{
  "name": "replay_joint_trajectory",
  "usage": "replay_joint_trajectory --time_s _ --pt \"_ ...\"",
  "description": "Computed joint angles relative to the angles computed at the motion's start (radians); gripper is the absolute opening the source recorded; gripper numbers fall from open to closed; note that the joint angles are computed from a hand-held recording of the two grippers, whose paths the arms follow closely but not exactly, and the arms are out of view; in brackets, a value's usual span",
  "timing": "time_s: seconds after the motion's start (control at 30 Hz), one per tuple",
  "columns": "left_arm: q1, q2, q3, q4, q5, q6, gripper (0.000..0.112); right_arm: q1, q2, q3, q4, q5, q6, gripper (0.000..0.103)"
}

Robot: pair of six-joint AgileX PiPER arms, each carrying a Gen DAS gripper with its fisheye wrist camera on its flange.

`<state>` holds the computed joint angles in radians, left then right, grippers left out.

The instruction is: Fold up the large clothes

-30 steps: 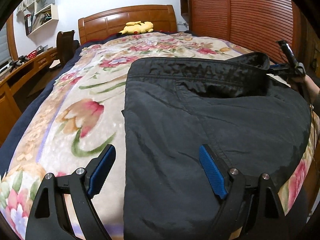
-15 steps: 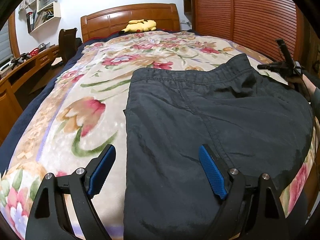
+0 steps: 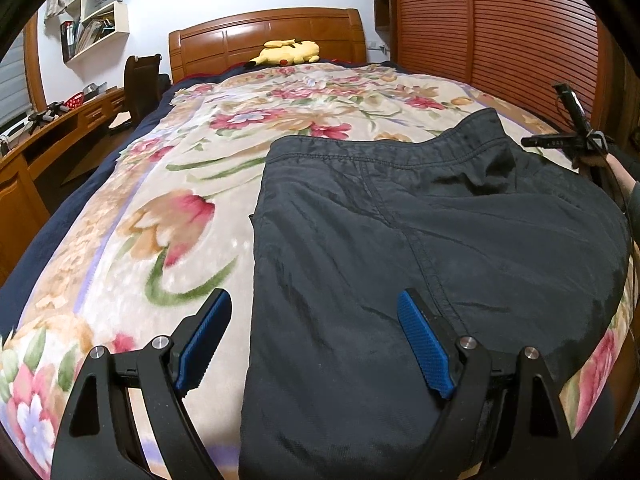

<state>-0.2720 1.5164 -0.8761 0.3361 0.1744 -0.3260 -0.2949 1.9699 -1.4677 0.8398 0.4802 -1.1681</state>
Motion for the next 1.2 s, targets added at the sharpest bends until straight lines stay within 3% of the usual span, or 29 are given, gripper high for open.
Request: replay_joint_trajectory --time_s 0.03,0.2,0.23,0.27,0.3,0.33,0.37,0.47,0.57,0.6,0.67,0.73,0.8,0.87,0.9,1.03,1.2 --pt "0.0 -0.001 0.002 0.0 0.0 -0.001 0.086 -0.002 0.008 -0.005 0.007 0.015 0.003 0.068" --pt "0.01 -0.008 0.012 -0.049 -0.002 0.049 0.086 -0.002 0.117 -0.194 -0.18 0.21 0.223 0.069" --pt "0.009 -0.007 0.009 -0.047 0.0 0.047 0.086 0.0 0.123 -0.203 -0.191 0.223 0.228 0.054" --pt "0.009 -0.005 0.008 -0.045 -0.001 0.044 0.086 -0.009 0.136 -0.224 -0.162 0.273 0.199 0.028" --pt "0.009 -0.005 0.01 -0.048 -0.003 0.045 0.086 -0.006 0.143 -0.238 -0.144 0.301 0.173 0.021" --pt "0.008 -0.002 0.006 -0.047 -0.001 0.042 0.086 -0.002 0.124 -0.219 -0.137 0.289 0.123 0.011" --pt "0.008 -0.002 0.006 -0.047 -0.002 0.042 0.086 0.014 0.083 -0.159 -0.132 0.237 0.049 0.008" --pt "0.005 0.004 0.006 -0.029 -0.007 0.019 0.086 0.033 -0.007 -0.048 -0.084 0.101 -0.033 0.005" --pt "-0.001 0.011 0.011 0.101 -0.018 -0.121 0.086 0.039 -0.065 0.01 -0.208 -0.098 0.188 0.005" --pt "-0.002 0.017 0.007 0.15 -0.013 -0.177 0.086 0.025 -0.052 -0.007 -0.261 -0.104 0.288 0.005" --pt "0.0 0.013 0.012 0.146 -0.017 -0.186 0.086 0.021 -0.031 -0.064 -0.406 -0.029 0.46 0.005" --pt "-0.001 0.001 0.021 0.15 -0.018 -0.195 0.086 0.028 -0.031 -0.068 -0.498 0.008 0.528 0.01" --pt "-0.001 -0.022 0.038 0.138 -0.018 -0.186 0.086 0.044 -0.052 -0.056 -0.599 0.014 0.598 0.025" --pt "-0.005 -0.051 0.057 0.138 -0.016 -0.185 0.086 0.037 -0.112 -0.006 -0.558 0.008 0.541 0.061" --pt "-0.006 -0.067 0.067 0.137 -0.015 -0.184 0.086 0.024 -0.147 0.031 -0.494 0.007 0.473 0.067" --pt "-0.015 -0.13 0.102 0.13 -0.002 -0.175 0.086 -0.037 -0.308 0.215 -0.249 -0.01 0.194 0.069" --pt "-0.05 -0.204 0.146 0.169 0.015 -0.223 0.086 -0.138 -0.47 0.422 0.047 0.064 -0.133 0.069"
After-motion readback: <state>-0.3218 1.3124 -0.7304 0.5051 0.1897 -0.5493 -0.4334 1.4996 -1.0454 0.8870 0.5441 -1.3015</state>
